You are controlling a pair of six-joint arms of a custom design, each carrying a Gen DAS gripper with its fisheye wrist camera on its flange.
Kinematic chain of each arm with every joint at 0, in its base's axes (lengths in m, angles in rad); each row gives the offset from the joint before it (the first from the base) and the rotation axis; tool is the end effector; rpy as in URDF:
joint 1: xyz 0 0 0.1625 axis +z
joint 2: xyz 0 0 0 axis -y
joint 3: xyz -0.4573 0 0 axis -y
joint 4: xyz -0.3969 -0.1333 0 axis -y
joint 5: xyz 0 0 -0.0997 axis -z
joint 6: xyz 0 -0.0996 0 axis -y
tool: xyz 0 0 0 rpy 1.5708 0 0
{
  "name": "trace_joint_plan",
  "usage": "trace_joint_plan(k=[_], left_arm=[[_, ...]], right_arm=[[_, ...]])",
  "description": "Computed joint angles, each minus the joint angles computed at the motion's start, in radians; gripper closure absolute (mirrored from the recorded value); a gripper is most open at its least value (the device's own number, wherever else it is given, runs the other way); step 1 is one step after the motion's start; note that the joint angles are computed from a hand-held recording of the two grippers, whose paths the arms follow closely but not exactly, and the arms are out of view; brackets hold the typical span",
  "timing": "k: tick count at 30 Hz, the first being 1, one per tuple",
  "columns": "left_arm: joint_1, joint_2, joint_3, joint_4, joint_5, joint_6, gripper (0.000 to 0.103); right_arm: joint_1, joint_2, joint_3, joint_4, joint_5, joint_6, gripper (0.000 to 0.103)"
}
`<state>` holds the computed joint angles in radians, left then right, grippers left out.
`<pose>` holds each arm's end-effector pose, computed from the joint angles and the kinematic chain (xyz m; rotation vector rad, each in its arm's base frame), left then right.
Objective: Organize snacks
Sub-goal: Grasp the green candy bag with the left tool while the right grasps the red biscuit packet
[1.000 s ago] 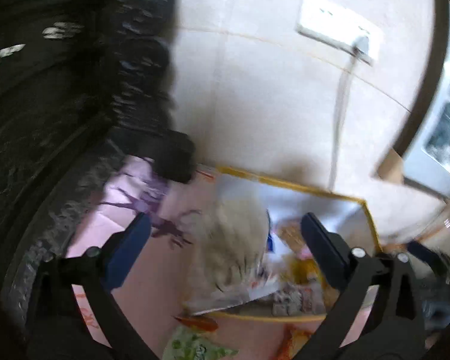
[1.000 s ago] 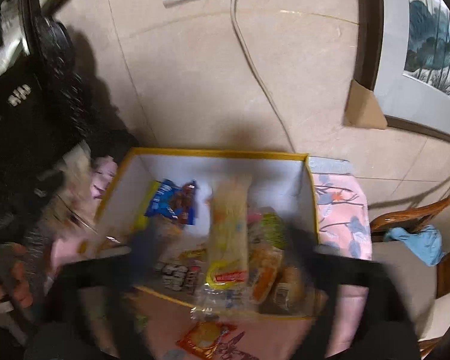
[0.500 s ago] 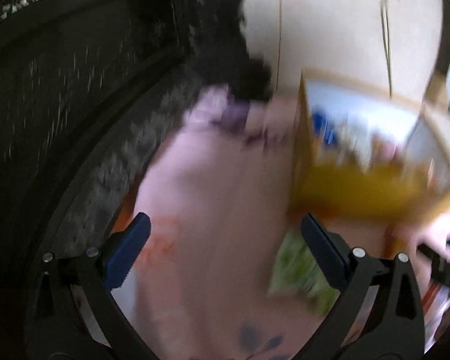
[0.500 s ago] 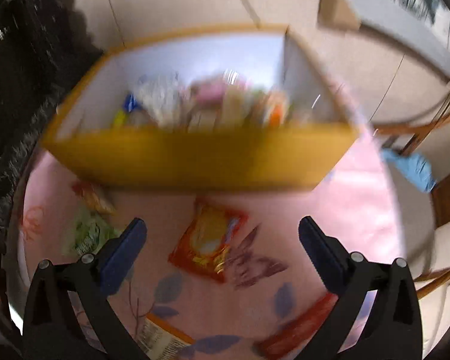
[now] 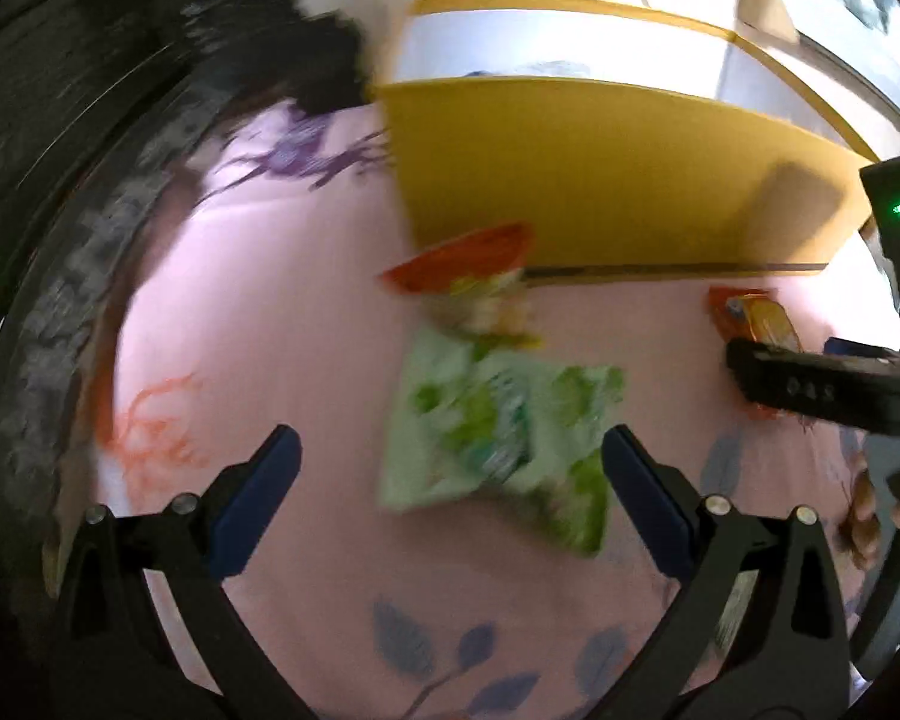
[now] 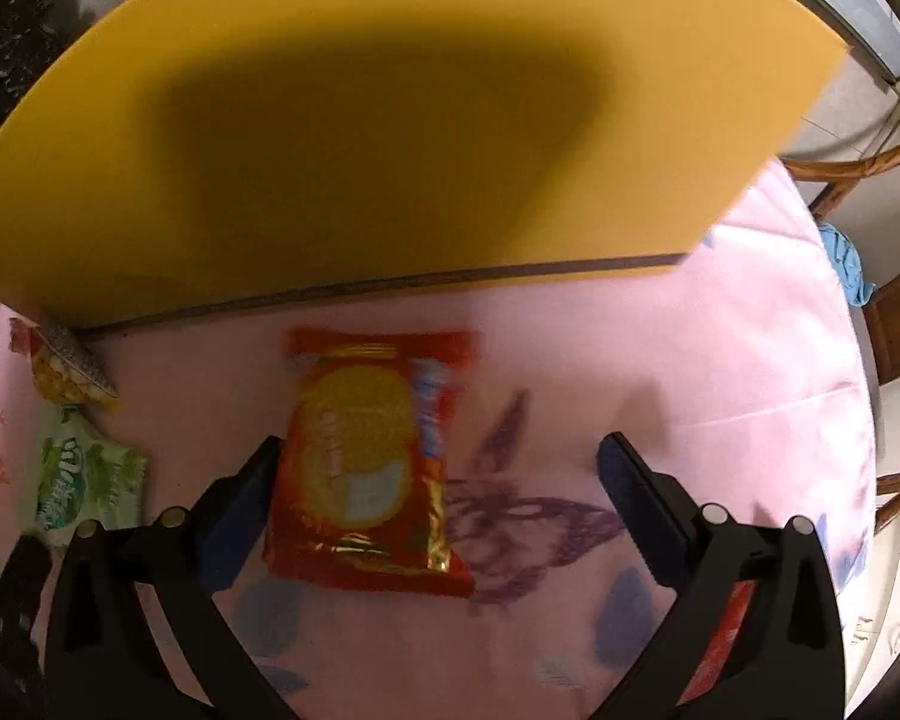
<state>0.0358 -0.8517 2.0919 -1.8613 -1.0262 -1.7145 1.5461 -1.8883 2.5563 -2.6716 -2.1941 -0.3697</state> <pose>-0.4119 -0.1998 0.0005 0.1142 2.1593 -0.6561 0.0679 -0.2950 0.3195 0.2473 -2.4205 0.3700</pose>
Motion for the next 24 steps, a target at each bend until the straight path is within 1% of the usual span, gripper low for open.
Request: trace_joint_plan(k=[1, 2, 3, 4, 6, 7, 8, 9, 10, 11, 12, 13, 14, 15, 16, 17, 18, 20, 21, 22, 24], left_arm=[[0.016, 0.014, -0.006, -0.019, -0.002, 0.034, 0.002], [0.040, 0.036, -0.015, -0.037, -0.016, 0.082, 0.002], [0.061, 0.058, -0.021, -0.053, -0.035, 0.125, 0.002], [0.072, 0.075, -0.030, -0.048, -0.051, 0.147, 0.002], [0.051, 0.085, -0.011, -0.062, -0.004, 0.133, 0.002], [0.052, 0.081, 0.003, -0.087, -0.010, 0.138, 0.003], [0.049, 0.067, 0.028, -0.126, -0.009, 0.114, 0.003], [0.050, 0.045, 0.062, -0.199, -0.020, 0.094, 0.011], [0.051, 0.037, 0.074, -0.234, -0.030, 0.082, 0.019], [0.047, 0.034, 0.072, -0.228, -0.028, 0.074, 0.028], [0.045, 0.039, 0.067, -0.232, -0.027, 0.090, 0.038], [0.043, 0.044, 0.061, -0.232, -0.025, 0.102, 0.050], [0.042, 0.050, 0.046, -0.215, -0.026, 0.115, 0.056], [0.038, 0.057, 0.030, -0.185, -0.032, 0.119, 0.066], [0.039, 0.053, 0.030, -0.186, -0.039, 0.125, 0.069], [0.039, 0.038, 0.046, -0.229, -0.048, 0.124, 0.070], [0.039, 0.026, 0.059, -0.257, -0.054, 0.116, 0.070], [0.032, 0.016, 0.060, -0.243, -0.063, 0.103, 0.071], [0.026, 0.009, 0.059, -0.231, -0.064, 0.096, 0.071], [0.020, -0.004, 0.067, -0.240, -0.064, 0.086, 0.071], [0.007, -0.036, 0.087, -0.265, -0.053, 0.057, 0.071]], right_arm=[[-0.012, -0.008, 0.003, -0.015, 0.004, -0.023, 0.001], [-0.021, -0.012, 0.004, -0.025, -0.006, -0.042, 0.001], [-0.026, -0.017, 0.003, -0.026, 0.001, -0.059, 0.001], [-0.028, -0.020, 0.000, -0.016, 0.003, -0.067, 0.001], [-0.016, -0.010, 0.000, -0.020, -0.011, -0.078, 0.001], [-0.013, -0.005, 0.002, -0.033, -0.007, -0.086, 0.001], [-0.014, -0.006, 0.007, -0.046, 0.001, -0.097, 0.001], [-0.013, -0.011, 0.011, -0.049, 0.006, -0.099, 0.005], [-0.012, -0.022, 0.016, -0.058, 0.014, -0.108, 0.022], [-0.002, -0.042, 0.022, -0.050, 0.034, -0.109, 0.048], [0.005, -0.058, 0.023, -0.030, 0.044, -0.114, 0.057], [0.011, -0.071, 0.017, 0.002, 0.053, -0.114, 0.058], [0.008, -0.089, 0.004, 0.065, 0.071, -0.097, 0.058], [0.005, -0.106, -0.004, 0.104, 0.085, -0.081, 0.058], [-0.005, -0.127, -0.013, 0.148, 0.105, -0.068, 0.058], [-0.009, -0.156, -0.019, 0.187, 0.123, -0.055, 0.058], [-0.003, -0.182, -0.018, 0.199, 0.126, -0.061, 0.058], [0.023, -0.228, -0.018, 0.222, 0.118, -0.082, 0.058], [0.038, -0.246, -0.030, 0.256, 0.124, -0.078, 0.058], [0.067, -0.232, -0.045, 0.272, 0.123, -0.053, 0.058], [0.093, -0.277, -0.070, 0.338, 0.142, -0.047, 0.058]])
